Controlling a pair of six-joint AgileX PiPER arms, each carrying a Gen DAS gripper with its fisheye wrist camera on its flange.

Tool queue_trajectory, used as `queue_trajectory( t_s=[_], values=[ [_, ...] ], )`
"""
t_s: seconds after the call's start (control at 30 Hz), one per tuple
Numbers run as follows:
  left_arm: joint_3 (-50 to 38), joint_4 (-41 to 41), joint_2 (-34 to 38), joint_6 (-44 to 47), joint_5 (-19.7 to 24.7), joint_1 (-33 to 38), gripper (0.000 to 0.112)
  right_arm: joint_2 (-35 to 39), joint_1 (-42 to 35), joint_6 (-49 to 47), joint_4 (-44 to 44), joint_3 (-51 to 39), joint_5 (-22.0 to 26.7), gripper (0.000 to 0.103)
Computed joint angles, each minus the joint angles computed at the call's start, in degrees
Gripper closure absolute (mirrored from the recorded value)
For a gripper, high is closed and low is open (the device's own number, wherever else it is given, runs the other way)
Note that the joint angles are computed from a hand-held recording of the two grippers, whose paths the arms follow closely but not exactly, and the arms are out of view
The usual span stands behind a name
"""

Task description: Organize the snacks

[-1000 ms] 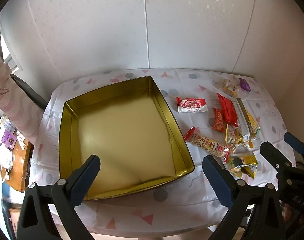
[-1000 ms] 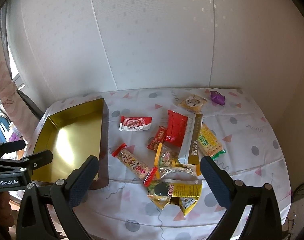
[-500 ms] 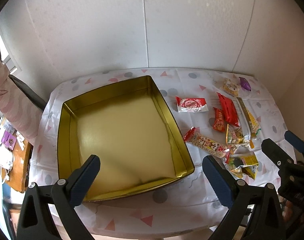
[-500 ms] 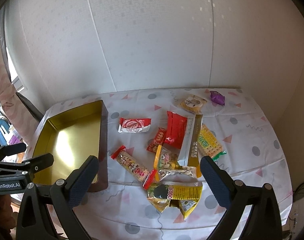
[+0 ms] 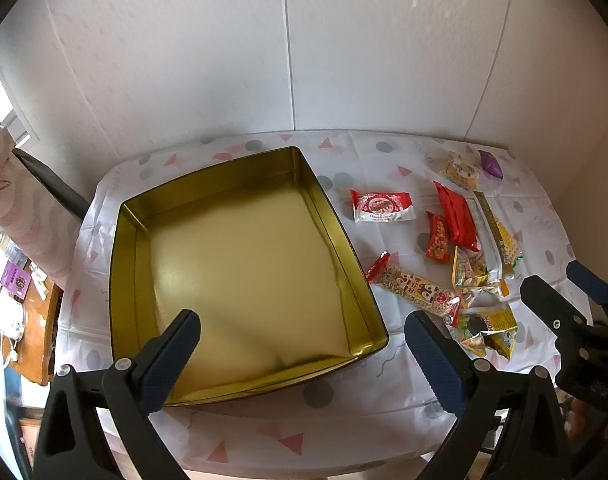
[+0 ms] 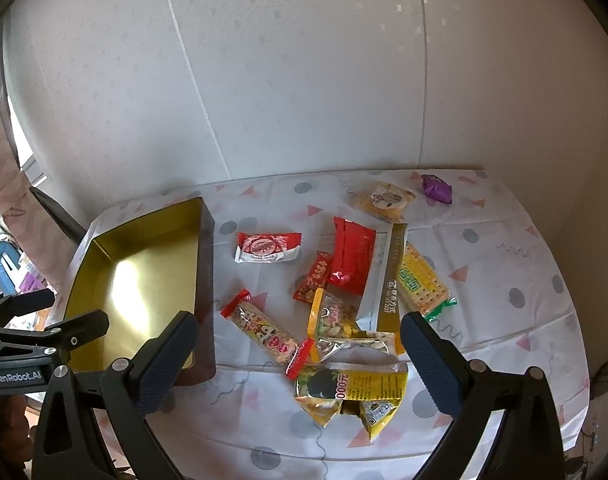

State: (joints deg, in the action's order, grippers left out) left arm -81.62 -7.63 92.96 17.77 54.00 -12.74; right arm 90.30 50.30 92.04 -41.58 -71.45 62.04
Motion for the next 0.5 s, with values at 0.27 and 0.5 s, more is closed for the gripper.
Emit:
queue_trajectory(
  t_s=[0.27, 0.5],
  values=[
    [-0.6, 0.5, 1.1, -1.0, 0.5, -0.9, 0.010, -0.6, 0.0, 0.5, -0.1, 1.0, -0.3, 0.000],
    [-1.4, -0.1, 2.3, -1.2, 1.4, -1.2, 0.010, -3.3, -1.6, 3.6, 1.6, 4.9, -2.6, 0.001]
  ],
)
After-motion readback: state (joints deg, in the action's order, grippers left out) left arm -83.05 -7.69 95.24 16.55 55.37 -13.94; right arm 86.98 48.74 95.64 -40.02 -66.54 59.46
